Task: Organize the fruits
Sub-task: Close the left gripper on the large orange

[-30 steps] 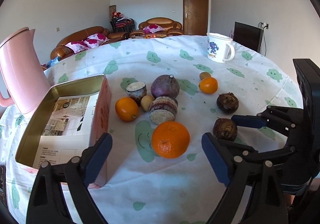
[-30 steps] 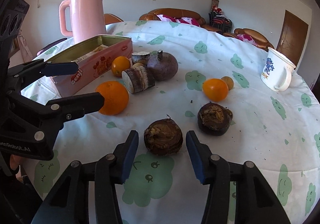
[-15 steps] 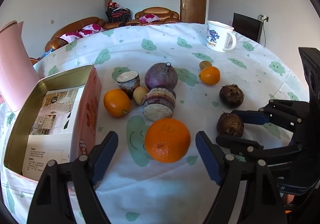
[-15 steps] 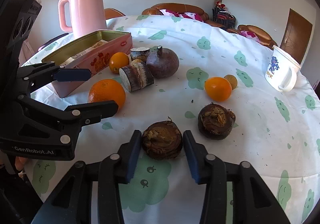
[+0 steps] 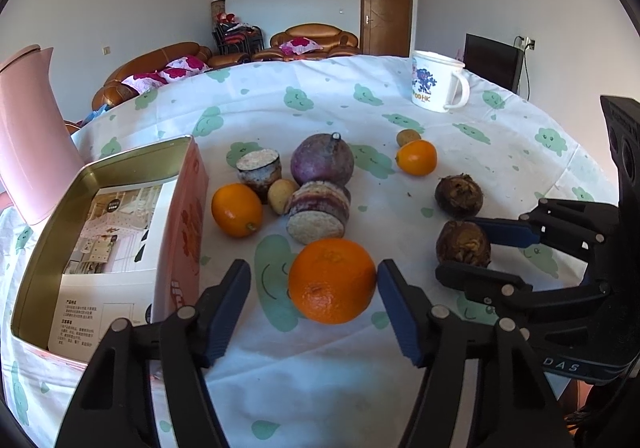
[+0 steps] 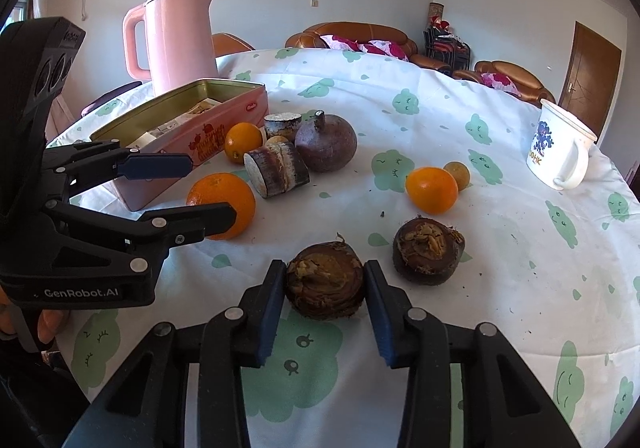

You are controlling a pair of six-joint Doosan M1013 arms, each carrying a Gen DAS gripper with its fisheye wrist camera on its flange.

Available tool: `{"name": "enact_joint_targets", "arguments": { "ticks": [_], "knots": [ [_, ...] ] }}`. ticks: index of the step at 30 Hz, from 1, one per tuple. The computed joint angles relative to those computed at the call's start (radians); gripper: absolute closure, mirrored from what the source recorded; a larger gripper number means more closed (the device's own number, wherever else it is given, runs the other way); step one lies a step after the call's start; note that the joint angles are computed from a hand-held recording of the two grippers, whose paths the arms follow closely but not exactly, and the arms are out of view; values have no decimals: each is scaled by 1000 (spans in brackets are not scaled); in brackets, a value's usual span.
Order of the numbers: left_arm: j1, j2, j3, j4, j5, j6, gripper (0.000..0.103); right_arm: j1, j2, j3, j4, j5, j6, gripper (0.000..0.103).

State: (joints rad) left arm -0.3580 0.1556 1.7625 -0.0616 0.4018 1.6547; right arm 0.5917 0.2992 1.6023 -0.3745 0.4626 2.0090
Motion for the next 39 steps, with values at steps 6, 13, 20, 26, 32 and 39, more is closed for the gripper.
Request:
{"name": "enact_joint_targets", "arguments": {
  "ticks": [6, 13, 20, 26, 32, 39],
  "knots": [
    [-2, 8, -11, 2, 20, 3, 32, -2, -4, 9, -9, -15, 11, 62],
    [-1, 5, -7, 11, 14, -4, 41, -5, -14, 25, -12, -46, 20, 62],
    [4, -4, 8, -41, -11, 55, 56, -6, -20, 36, -34, -72, 45, 61],
    [14, -6, 10, -119, -14, 125, 55, -7, -23, 39, -30, -81, 39, 62],
    [37, -12, 18, -195, -25, 172, 43, -10, -25, 45, -17, -95, 30, 62],
    [78, -17, 19, -187, -38, 89, 18, -12, -28, 51, -8, -110, 22, 62]
  ]
}}
